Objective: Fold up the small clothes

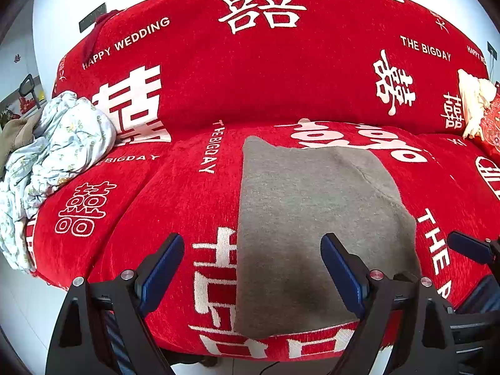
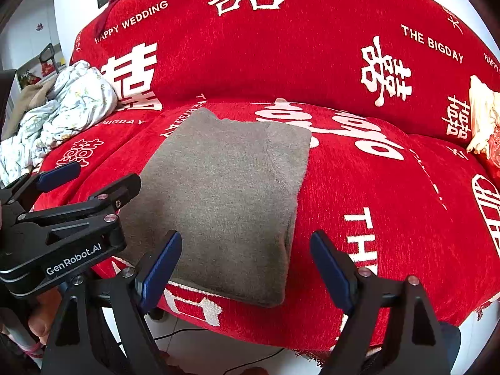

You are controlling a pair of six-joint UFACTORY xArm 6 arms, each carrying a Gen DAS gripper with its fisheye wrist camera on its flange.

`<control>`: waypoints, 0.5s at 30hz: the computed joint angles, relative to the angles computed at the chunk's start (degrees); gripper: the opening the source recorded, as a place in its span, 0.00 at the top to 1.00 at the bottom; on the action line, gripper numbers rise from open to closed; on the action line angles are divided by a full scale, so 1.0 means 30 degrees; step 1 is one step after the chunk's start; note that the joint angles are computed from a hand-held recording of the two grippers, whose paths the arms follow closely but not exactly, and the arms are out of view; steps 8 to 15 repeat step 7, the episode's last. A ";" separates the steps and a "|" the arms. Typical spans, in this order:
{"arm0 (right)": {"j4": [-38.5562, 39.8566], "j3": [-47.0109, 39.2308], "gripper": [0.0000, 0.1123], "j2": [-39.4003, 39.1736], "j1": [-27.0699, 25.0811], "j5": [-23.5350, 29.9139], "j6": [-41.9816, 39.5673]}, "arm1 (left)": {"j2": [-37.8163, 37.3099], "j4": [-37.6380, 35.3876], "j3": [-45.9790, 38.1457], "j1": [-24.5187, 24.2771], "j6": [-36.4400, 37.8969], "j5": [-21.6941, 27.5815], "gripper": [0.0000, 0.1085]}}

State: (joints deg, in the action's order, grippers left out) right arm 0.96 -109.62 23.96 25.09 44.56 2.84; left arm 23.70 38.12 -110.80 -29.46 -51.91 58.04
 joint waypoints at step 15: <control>-0.0036 0.0058 0.23 -0.0069 0.0054 0.0016 0.0079 | 0.0072 -0.0096 -0.0108 -0.0027 -0.0013 0.0161 0.17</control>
